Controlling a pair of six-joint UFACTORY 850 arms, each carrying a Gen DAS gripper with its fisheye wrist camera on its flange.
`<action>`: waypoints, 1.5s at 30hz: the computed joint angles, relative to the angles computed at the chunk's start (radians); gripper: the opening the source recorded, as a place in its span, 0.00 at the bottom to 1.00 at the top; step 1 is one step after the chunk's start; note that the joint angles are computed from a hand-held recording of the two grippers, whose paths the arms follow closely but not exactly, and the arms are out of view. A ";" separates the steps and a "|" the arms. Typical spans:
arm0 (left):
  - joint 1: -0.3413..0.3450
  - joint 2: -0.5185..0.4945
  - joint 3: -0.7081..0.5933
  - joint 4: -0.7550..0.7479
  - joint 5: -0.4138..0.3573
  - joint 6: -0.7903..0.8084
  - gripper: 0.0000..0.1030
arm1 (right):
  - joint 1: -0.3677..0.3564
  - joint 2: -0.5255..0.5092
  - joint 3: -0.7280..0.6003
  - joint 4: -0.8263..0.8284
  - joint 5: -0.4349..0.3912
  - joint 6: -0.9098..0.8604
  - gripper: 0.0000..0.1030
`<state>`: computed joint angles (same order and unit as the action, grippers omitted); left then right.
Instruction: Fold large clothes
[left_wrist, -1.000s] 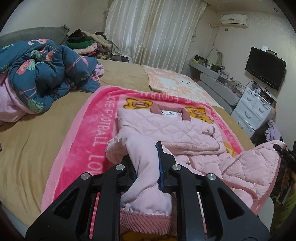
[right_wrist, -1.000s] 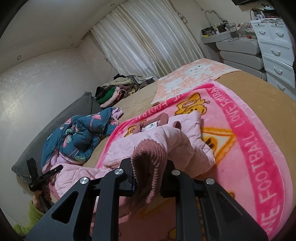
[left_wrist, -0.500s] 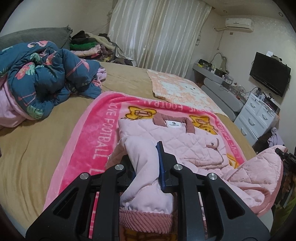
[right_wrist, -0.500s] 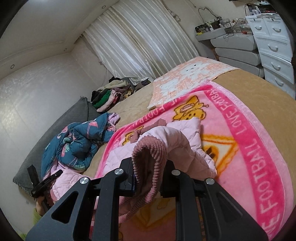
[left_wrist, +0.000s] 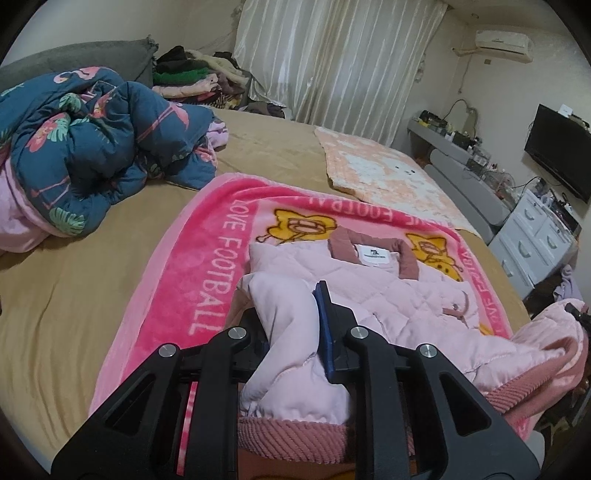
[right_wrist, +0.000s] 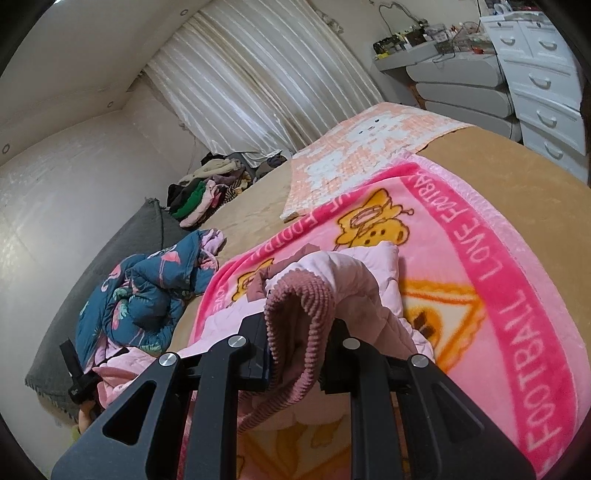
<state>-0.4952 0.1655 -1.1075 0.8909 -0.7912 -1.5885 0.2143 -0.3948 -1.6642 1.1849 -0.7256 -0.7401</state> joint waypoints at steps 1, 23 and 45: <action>0.009 -0.007 -0.004 -0.005 0.007 0.008 0.13 | 0.002 -0.015 -0.018 -0.007 -0.001 0.016 0.16; 0.110 -0.138 -0.055 -0.076 0.034 0.113 0.14 | 0.008 -0.217 -0.243 -0.068 -0.085 0.226 0.41; 0.116 -0.172 -0.048 -0.059 0.077 0.093 0.37 | 0.094 -0.108 0.028 -0.193 0.276 -0.012 0.82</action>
<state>-0.3793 -0.0069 -1.1552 0.8319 -0.7142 -1.4958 0.3078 -0.5027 -1.6364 0.9924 -0.4499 -0.7524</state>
